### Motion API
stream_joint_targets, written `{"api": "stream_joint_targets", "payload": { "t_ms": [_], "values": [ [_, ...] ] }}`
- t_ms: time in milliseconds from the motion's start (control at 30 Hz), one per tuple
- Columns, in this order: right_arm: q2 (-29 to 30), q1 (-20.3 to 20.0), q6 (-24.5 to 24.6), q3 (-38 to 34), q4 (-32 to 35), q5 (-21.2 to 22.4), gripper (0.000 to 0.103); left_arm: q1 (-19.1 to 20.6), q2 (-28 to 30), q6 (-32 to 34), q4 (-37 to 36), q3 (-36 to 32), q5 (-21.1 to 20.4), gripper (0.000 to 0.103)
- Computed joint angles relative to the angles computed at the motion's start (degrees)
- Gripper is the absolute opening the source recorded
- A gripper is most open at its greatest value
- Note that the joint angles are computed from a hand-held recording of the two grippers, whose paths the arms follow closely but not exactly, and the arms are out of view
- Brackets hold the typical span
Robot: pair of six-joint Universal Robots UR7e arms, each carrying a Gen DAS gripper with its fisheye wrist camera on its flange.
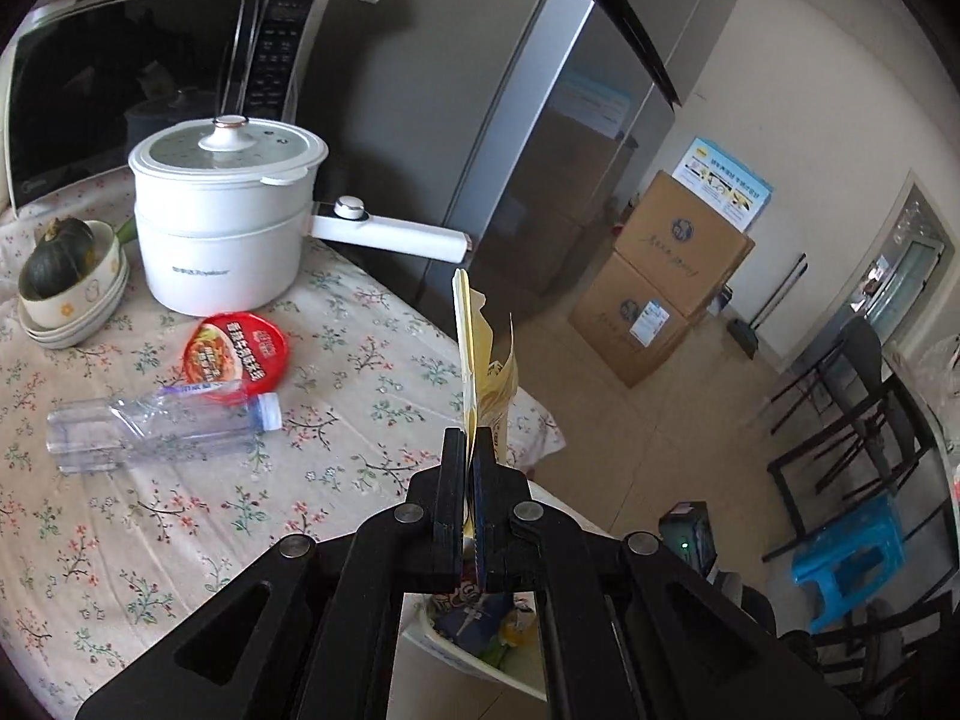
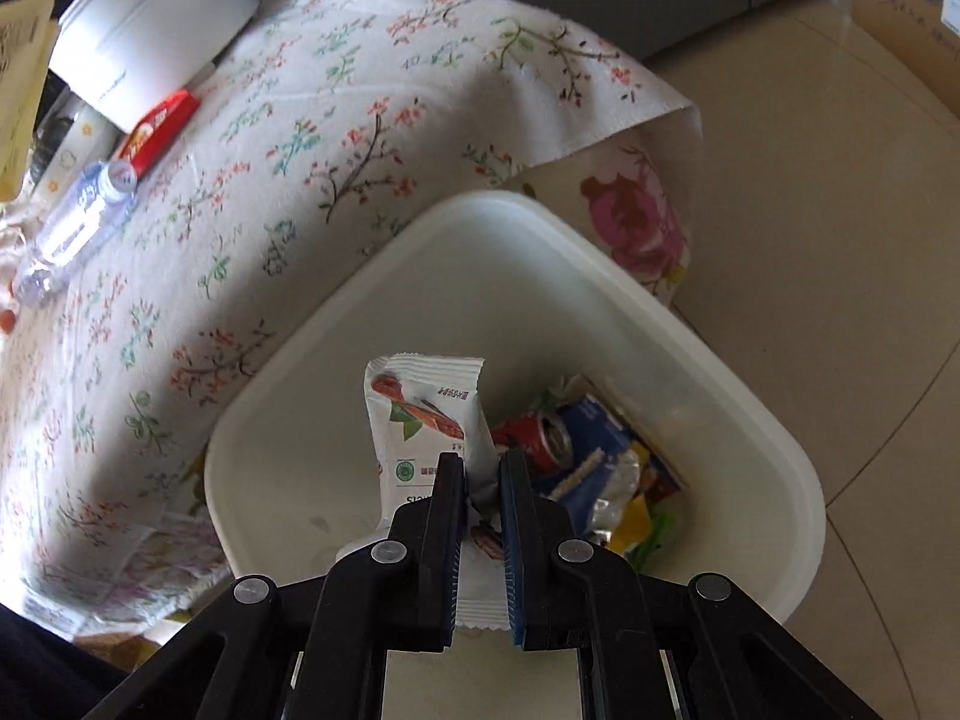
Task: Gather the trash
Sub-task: 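Carry both packets over the bin and open both tools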
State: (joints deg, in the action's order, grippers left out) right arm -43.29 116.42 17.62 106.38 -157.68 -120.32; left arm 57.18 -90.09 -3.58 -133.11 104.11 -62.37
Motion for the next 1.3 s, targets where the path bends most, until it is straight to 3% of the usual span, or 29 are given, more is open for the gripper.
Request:
{"api": "stream_joint_targets", "payload": {
  "t_ms": [133,267,433,667,967,1100,1167,1233,1300],
  "values": [
    [2.0,-0.2,-1.0,-2.2,9.4,1.3,0.015,-0.6,0.4,1.4,1.5,1.9,-0.5,0.001],
    [2.9,-1.1,2.6,-3.3,13.7,-0.4,0.023,-0.3,0.8,2.2,3.1,3.2,-1.7,0.001],
    [0.0,-2.0,5.6,-0.6,6.7,-1.1,0.042,0.5,1.9,2.8,4.6,4.4,-4.1,0.001],
    [-2.8,-3.1,11.5,1.9,-2.4,-3.7,0.043,1.2,4.9,4.8,7.5,6.2,-7.6,0.002],
    [-4.5,-3.3,5.9,4.9,-15.5,2.1,0.044,1.9,11.3,7.2,9.2,9.3,-6.1,0.002],
    [-5.1,-3.2,5.0,5.7,-17.8,1.6,0.05,3.7,14.8,8.0,10.7,8.5,-7.7,0.004],
    [-5.3,-3.6,5.7,5.9,-17.5,2.1,0.05,4.1,17.5,8.2,13.2,7.4,-4.9,0.008],
    [-5.6,-4.0,5.9,6.3,-17.7,2.9,0.05,3.7,19.5,6.9,15.0,7.1,1.4,0.013],
    [-5.8,-4.1,5.8,6.5,-17.6,2.8,0.05,3.9,19.7,6.6,14.1,7.1,3.6,0.017]
  ]
}}
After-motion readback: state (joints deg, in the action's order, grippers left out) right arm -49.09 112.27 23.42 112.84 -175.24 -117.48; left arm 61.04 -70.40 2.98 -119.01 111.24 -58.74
